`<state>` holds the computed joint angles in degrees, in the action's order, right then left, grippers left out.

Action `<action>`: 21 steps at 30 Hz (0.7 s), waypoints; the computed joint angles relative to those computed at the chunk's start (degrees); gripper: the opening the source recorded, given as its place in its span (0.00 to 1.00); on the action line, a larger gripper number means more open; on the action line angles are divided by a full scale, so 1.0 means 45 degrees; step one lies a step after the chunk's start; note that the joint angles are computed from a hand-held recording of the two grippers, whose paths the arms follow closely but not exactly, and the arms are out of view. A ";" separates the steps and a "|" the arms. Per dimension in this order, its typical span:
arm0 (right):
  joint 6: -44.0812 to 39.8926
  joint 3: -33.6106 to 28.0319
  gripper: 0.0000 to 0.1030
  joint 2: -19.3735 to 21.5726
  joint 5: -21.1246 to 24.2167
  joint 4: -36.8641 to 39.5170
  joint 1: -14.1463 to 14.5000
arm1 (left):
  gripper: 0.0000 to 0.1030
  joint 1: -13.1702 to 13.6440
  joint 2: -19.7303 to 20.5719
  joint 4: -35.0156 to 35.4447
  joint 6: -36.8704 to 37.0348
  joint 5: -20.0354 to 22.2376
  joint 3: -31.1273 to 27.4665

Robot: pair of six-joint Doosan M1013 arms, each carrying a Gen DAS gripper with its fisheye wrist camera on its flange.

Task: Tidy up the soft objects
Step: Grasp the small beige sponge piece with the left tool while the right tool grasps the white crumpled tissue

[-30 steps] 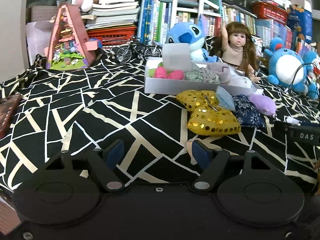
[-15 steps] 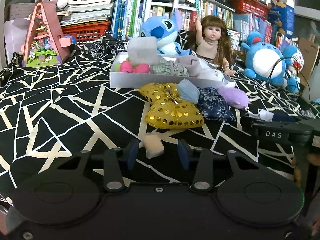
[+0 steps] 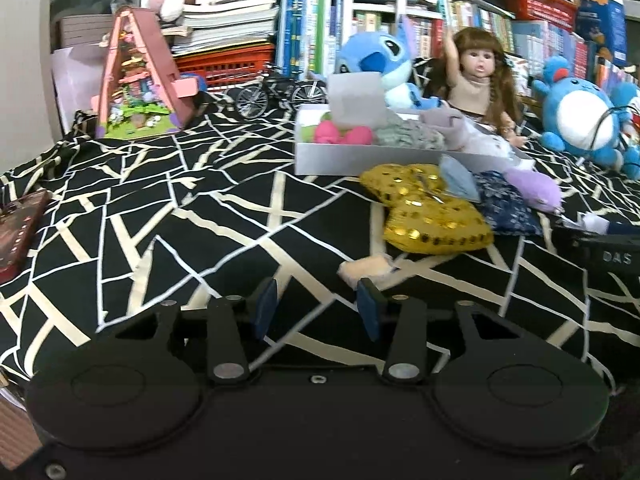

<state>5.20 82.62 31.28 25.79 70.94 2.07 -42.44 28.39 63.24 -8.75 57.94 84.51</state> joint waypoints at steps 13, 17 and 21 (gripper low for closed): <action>0.0716 -0.0112 0.93 0.0039 0.0032 -0.0458 0.0008 | 0.62 0.0007 0.0035 0.0353 -0.0590 -0.0346 -0.0153; 0.0715 -0.0093 0.93 0.0041 0.0031 -0.0469 0.0020 | 0.63 0.0025 0.0200 0.0477 -0.0272 -0.0525 -0.0335; 0.0727 -0.0077 0.89 0.0035 0.0002 -0.0474 0.0028 | 0.59 0.0158 0.0344 0.0340 -0.0331 -0.0766 -0.0507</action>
